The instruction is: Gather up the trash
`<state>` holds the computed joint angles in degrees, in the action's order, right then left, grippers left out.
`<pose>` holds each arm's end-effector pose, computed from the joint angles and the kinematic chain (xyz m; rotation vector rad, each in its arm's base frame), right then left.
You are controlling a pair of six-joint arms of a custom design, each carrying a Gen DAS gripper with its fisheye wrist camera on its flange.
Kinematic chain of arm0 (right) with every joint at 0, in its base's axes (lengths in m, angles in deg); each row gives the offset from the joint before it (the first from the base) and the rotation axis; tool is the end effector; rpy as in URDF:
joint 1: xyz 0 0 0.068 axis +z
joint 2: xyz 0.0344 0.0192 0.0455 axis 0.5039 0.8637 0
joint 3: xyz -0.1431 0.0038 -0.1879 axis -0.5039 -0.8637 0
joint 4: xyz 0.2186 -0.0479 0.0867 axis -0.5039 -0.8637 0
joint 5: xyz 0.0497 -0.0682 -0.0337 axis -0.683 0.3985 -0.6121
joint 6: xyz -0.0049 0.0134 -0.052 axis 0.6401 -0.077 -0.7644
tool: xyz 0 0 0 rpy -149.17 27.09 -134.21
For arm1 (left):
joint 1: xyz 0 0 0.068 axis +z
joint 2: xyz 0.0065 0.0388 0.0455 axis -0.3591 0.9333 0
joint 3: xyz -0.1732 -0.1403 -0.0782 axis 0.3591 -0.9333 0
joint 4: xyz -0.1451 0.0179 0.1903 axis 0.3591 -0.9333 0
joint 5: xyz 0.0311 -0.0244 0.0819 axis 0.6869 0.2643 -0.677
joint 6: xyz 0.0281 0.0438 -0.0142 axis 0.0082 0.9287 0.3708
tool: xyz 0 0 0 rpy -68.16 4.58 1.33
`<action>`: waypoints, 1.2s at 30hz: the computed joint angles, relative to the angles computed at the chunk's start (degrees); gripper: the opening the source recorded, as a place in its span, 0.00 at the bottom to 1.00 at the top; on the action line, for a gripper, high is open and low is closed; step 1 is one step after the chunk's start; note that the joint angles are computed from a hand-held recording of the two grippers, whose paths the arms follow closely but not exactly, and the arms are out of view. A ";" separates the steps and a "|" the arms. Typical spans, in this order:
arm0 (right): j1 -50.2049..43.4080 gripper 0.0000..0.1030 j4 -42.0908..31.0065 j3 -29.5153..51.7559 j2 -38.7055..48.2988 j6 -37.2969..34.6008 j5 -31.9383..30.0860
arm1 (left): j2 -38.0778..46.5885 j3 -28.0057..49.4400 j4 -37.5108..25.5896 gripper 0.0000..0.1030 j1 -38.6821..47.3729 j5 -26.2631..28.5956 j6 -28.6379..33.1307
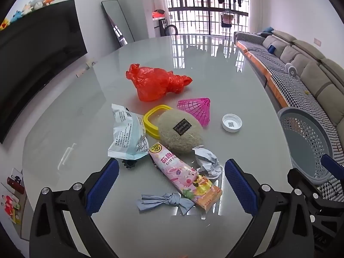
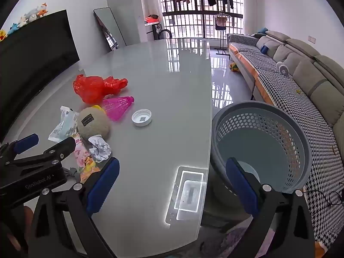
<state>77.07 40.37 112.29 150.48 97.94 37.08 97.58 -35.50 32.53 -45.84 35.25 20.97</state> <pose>0.2331 0.2286 0.1933 -0.0839 2.3685 0.2075 0.2435 -0.0962 0.2131 -0.0913 2.3915 0.1688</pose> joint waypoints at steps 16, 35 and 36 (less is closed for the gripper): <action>1.09 0.92 -1.00 0.51 -0.04 1.00 1.62 | -1.11 -1.75 0.82 0.94 0.45 0.83 0.54; 1.80 0.92 -1.53 1.57 0.64 1.22 2.12 | -2.59 -2.99 1.63 0.94 0.88 0.46 0.78; 1.80 0.92 -1.45 1.42 0.54 1.19 2.12 | -2.84 -3.01 1.38 0.94 0.71 0.31 0.63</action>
<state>78.86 38.92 113.71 151.02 99.13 39.20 94.74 -38.51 33.91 -45.13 35.56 21.60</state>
